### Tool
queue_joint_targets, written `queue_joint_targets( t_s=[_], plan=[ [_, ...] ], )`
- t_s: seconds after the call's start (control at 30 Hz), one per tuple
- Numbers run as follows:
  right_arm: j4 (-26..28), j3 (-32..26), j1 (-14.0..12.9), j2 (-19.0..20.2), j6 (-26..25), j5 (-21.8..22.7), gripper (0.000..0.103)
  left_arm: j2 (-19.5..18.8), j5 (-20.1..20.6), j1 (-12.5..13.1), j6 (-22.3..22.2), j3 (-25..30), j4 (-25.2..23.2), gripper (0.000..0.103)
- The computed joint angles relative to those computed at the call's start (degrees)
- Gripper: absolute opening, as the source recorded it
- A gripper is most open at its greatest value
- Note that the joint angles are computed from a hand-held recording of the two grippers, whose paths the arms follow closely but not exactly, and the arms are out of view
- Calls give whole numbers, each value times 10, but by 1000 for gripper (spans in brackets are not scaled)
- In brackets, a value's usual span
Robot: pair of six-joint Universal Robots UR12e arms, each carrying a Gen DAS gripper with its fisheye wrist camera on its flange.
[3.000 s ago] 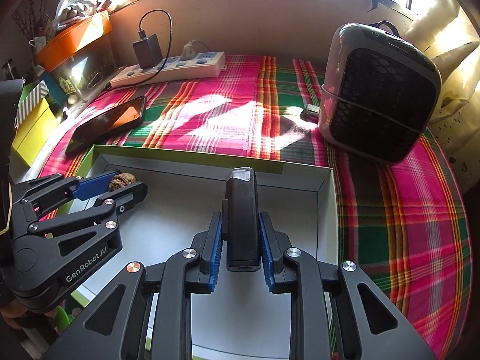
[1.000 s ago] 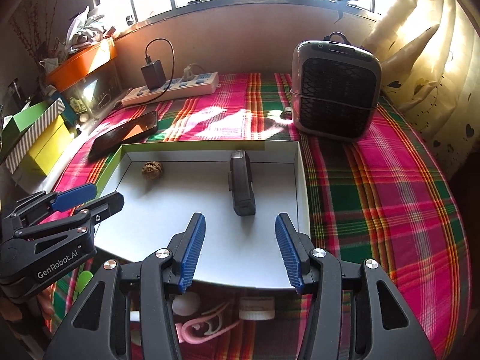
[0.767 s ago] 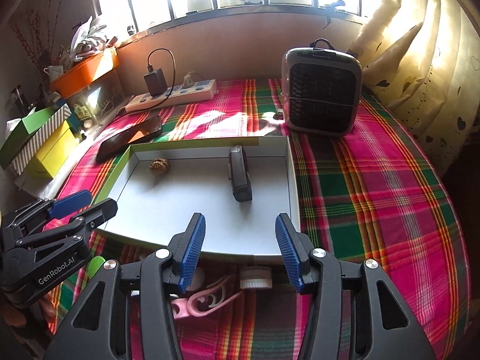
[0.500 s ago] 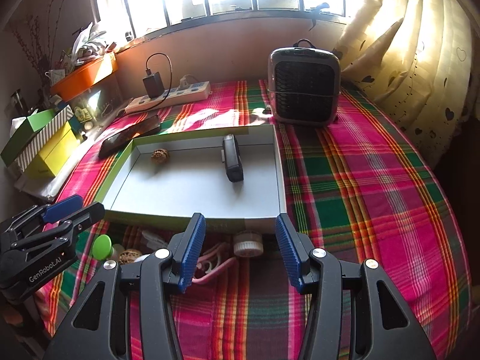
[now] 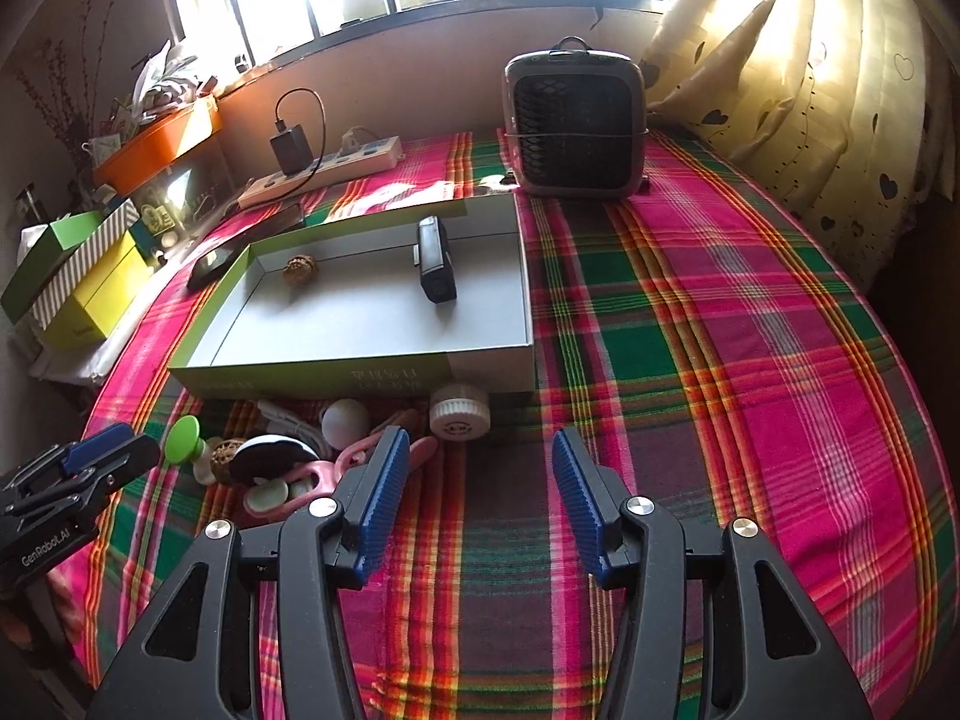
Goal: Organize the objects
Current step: 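Withdraw both tools from the box back toward the remaining objects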
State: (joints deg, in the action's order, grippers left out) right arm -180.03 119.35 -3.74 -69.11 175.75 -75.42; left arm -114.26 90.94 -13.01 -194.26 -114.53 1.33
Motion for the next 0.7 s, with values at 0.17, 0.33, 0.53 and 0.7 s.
queue_joint_targets(
  t_s=[0.17, 0.33, 0.53, 0.7],
  plan=[
    [7, -2, 2, 4, -3, 14, 56, -2, -16, 1, 2, -3, 0, 51],
    [20, -9, 6, 11, 5, 16, 56, -9, -25, -1, 2, 4, -12, 51],
    [27, -17, 12, 16, 8, 18, 62, -16, -22, 1, 0, 12, -22, 51],
    [36, -24, 19, 20, 15, 9, 63, -19, -24, 1, 4, 16, -22, 51]
  ],
)
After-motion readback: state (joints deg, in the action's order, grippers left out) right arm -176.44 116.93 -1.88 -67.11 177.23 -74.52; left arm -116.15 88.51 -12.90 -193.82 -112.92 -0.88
